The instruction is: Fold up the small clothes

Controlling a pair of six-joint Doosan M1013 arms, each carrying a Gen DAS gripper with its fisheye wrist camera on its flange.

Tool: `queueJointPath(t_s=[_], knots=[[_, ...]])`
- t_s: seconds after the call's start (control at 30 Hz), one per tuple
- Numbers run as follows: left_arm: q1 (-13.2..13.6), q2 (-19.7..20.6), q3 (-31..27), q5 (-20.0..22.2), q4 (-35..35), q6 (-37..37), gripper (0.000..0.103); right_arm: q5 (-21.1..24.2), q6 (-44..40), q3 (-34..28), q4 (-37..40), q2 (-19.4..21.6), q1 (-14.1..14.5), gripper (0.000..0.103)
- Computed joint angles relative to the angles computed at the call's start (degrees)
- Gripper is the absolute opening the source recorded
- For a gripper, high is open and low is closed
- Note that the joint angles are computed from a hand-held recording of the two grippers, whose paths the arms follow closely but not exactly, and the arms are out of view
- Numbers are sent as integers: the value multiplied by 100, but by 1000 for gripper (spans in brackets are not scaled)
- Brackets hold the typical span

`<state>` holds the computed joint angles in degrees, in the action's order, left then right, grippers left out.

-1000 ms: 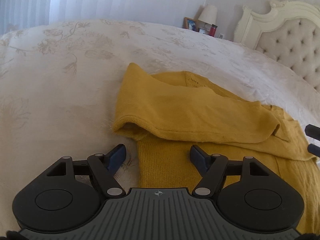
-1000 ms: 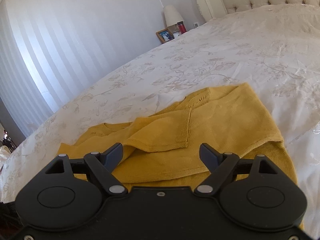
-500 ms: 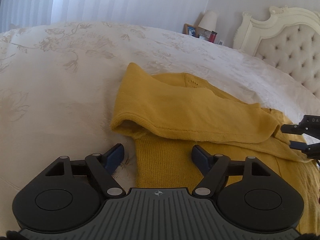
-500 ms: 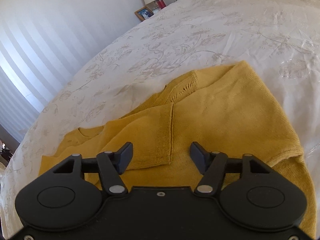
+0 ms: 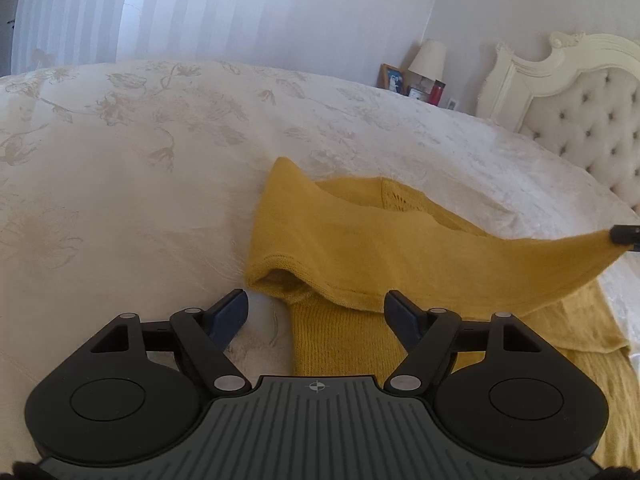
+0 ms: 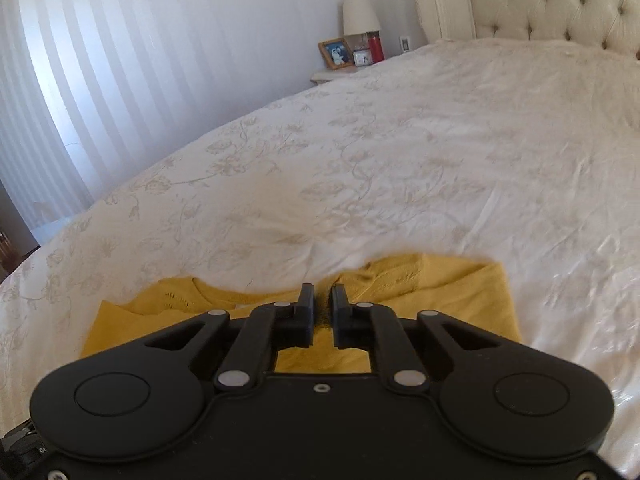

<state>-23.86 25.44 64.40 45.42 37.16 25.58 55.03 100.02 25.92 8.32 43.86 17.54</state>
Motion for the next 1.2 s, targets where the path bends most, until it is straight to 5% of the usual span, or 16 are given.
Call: queueJointPath(t_s=[0.03, 0.2, 0.4, 0.47, 0.73, 0.83, 0.87, 0.9, 1.2], knots=[[6, -5, -10, 12, 20, -51, 74, 20, 44, -11, -151, -18, -15, 4], [13, -14, -115, 143, 168, -118, 74, 357, 279, -169, -467, 50, -108, 5], [68, 1, -230, 336, -12, -194, 74, 630, 564, -99, 251, 149, -246, 31], [116, -15, -215, 316, -115, -383, 74, 623, 597, -15, 346, 161, -244, 61], [187, 10, -244, 267, -305, -343, 74, 858, 733, -151, 536, 374, -192, 62], [183, 29, -266, 306, -271, -336, 74, 1060, 619, -324, 639, 480, -172, 54], [181, 25, -257, 297, -258, -354, 74, 1279, 581, -550, 668, 590, -161, 25], [179, 19, -246, 292, -233, -378, 74, 1438, 505, -733, 680, 672, -144, 13], [125, 24, -292, 483, 113, -341, 74, 475, -509, -479, 133, 179, -109, 13]])
